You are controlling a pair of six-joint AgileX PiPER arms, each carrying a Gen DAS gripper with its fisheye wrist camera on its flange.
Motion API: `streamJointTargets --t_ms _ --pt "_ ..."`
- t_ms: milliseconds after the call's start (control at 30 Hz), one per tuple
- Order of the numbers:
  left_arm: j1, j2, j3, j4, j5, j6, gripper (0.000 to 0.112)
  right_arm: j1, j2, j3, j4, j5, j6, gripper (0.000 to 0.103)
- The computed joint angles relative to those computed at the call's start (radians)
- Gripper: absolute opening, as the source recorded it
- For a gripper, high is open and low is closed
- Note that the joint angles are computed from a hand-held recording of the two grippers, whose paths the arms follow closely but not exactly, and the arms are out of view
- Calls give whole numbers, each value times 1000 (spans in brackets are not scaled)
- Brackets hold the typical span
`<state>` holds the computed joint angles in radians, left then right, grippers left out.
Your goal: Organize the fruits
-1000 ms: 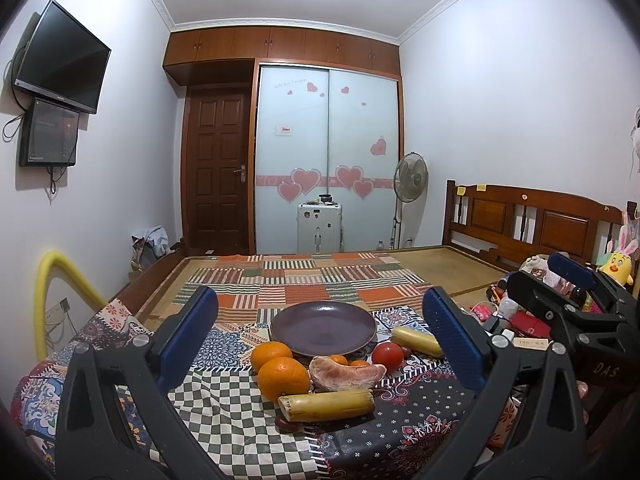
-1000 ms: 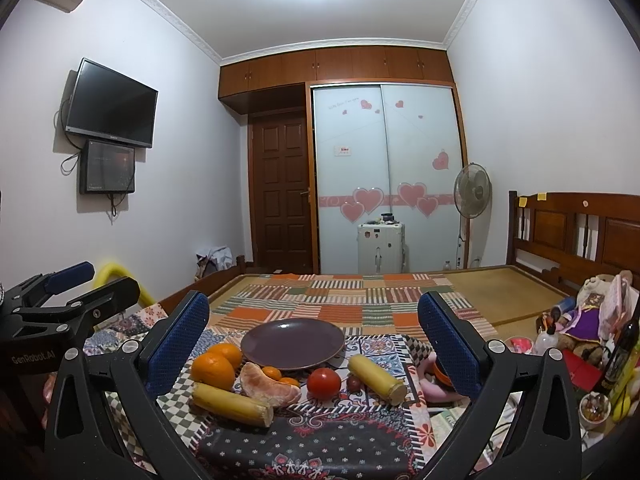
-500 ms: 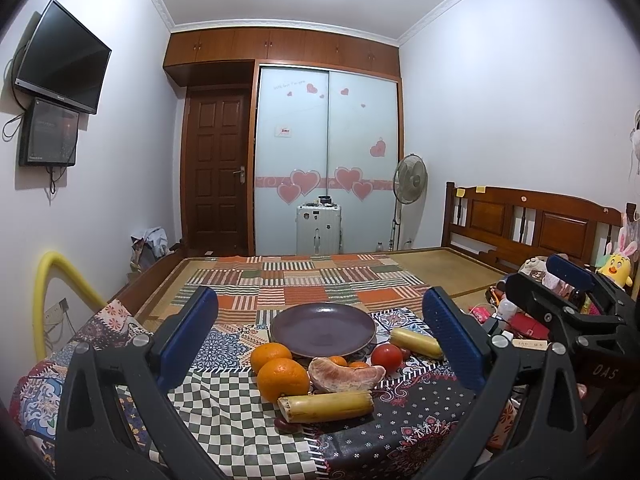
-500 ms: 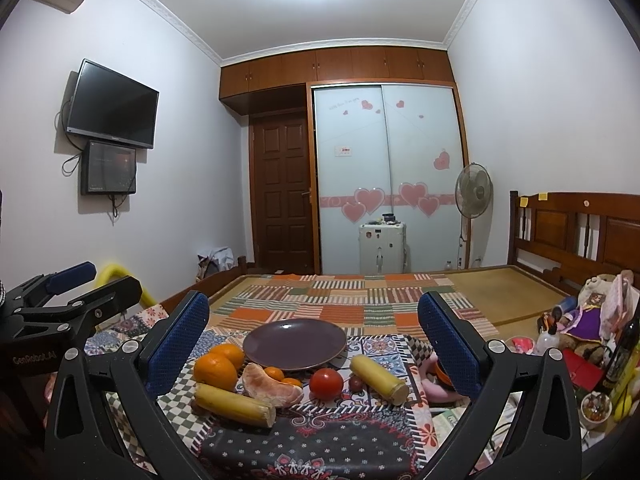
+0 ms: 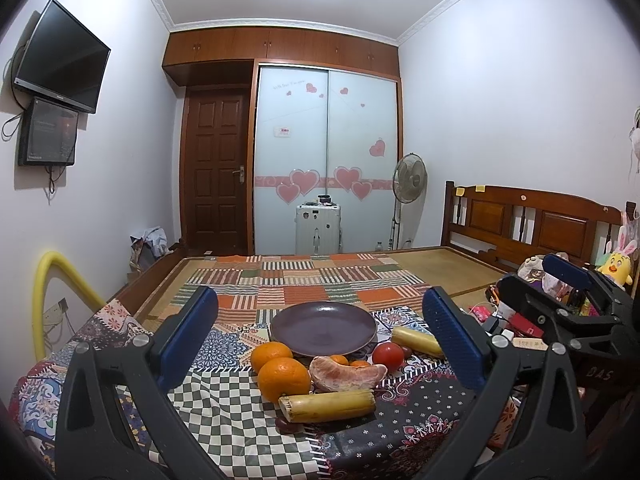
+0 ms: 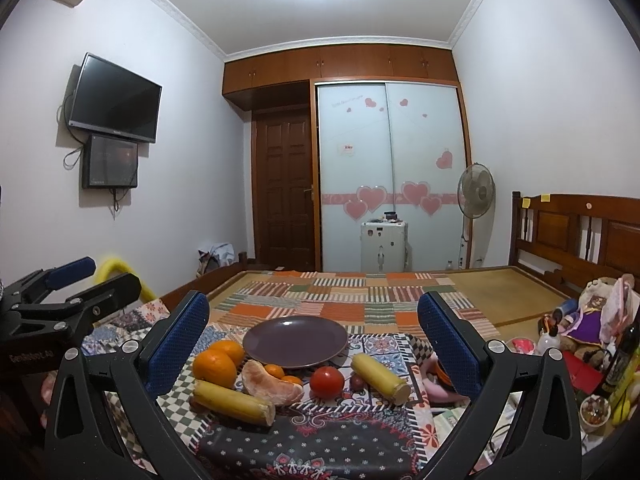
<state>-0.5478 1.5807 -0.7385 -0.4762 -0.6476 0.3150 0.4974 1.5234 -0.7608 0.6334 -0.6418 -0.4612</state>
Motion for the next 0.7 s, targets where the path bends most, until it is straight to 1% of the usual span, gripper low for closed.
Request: streamJointTargets --t_ms 67,133,200,267,367,400,433,533,567,600,633,700 --pt "10 9 -6 15 9 -12 101 -12 18 -11 -7 11 2 103" --pt "23 25 -20 14 25 -10 94 -35 42 -27 -29 37 24 103" --pt "44 45 -43 21 62 -14 90 -53 56 -33 -44 58 35 100" --pt "75 67 -67 45 106 -37 89 -70 87 -59 -25 88 2 91" --pt "124 111 -110 76 176 -68 83 -104 127 -86 -37 138 -13 84" --pt "140 122 -121 94 197 -84 79 -113 139 -93 -39 152 -16 83" --pt "158 142 -142 103 228 -96 76 -123 152 -104 -40 170 -20 79" --pt "197 196 -193 137 292 -130 73 -165 193 -141 -65 236 -9 73" --pt "210 217 -213 162 317 -152 73 -188 211 -157 -102 269 25 70" --pt "220 235 -230 180 335 -166 73 -201 223 -176 -110 297 32 69" --pt "227 254 -248 197 355 -177 73 -223 241 -197 -152 331 68 68" --pt "237 290 -283 220 386 -190 73 -241 271 -233 -161 371 69 67"
